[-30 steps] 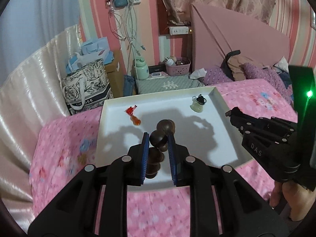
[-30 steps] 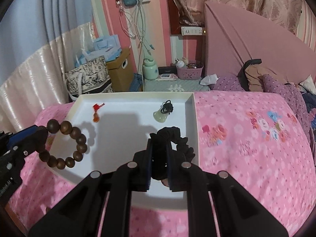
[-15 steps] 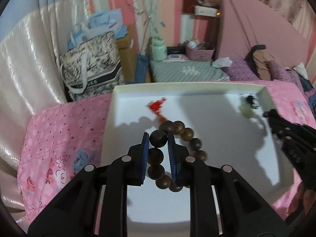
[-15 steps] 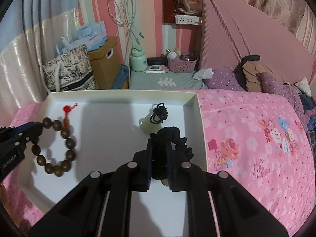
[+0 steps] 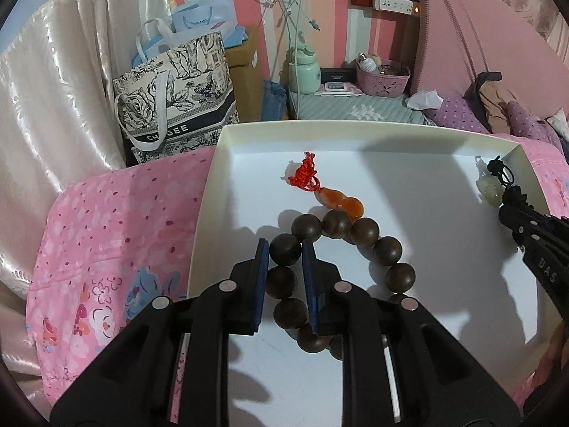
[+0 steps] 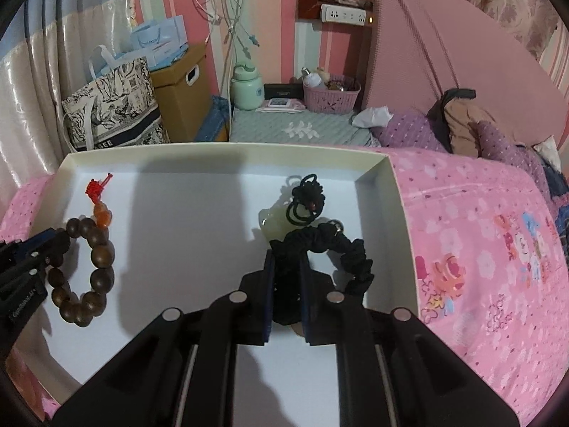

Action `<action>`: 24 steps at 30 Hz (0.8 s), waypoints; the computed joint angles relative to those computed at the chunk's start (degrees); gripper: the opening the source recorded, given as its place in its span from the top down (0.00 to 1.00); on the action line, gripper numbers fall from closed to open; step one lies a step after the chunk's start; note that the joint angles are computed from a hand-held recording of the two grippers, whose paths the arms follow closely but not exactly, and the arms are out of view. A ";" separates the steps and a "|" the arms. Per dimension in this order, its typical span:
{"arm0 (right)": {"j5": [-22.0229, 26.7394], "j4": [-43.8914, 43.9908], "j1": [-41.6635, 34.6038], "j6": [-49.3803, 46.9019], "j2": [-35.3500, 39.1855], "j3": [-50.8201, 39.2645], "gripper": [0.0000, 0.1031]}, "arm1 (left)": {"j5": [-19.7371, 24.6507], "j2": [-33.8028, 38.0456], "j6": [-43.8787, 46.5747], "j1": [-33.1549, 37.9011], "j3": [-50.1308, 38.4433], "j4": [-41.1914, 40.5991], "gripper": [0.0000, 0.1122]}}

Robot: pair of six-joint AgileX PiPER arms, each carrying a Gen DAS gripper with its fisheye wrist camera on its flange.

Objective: Organize jewelry
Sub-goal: 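Carry both bracelets into the white tray and open both tools to release them, then withdraw both tools from the tray back over the bedspread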

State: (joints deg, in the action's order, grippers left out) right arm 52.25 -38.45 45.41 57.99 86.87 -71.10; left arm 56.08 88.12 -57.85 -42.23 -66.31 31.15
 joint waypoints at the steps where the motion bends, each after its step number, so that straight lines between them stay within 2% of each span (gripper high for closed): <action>1: 0.39 -0.17 -0.06 -0.05 0.16 -0.25 0.88 | 0.29 -0.07 -0.36 -0.36 0.12 0.07 0.84; 6: -0.34 4.69 -2.56 -3.85 0.75 -1.14 0.88 | 1.09 0.97 -1.35 -1.07 -0.47 0.99 0.84; 14: -0.30 4.77 -2.39 -3.68 0.44 -0.75 0.84 | 1.95 0.96 -1.77 -1.48 -0.89 0.63 0.83; 16: -0.16 5.45 -2.52 -4.14 0.29 -0.83 0.70 | 1.52 0.64 -1.09 -0.95 -1.09 -0.10 0.80; 17: -0.18 5.64 -2.59 -4.16 0.01 -0.68 0.59 | 1.54 0.40 -1.17 -1.03 -1.09 -0.01 0.77; 20: 0.10 5.44 -2.26 -4.32 -0.94 -0.46 0.57 | 2.63 -0.44 -1.78 -2.22 -1.84 0.88 0.66; 23: 0.62 6.06 -1.96 -5.41 -2.92 -1.08 0.57 | 4.10 -1.99 -1.49 -3.86 -3.29 0.58 0.64; 24: 1.04 5.70 -1.53 -5.20 -3.65 -1.15 0.55 | 5.11 -2.65 -1.47 -4.67 -4.04 0.63 0.59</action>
State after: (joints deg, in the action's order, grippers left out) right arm 53.29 -32.76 43.88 52.79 83.22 -72.25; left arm 61.19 85.47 -59.32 -46.90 -70.36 31.78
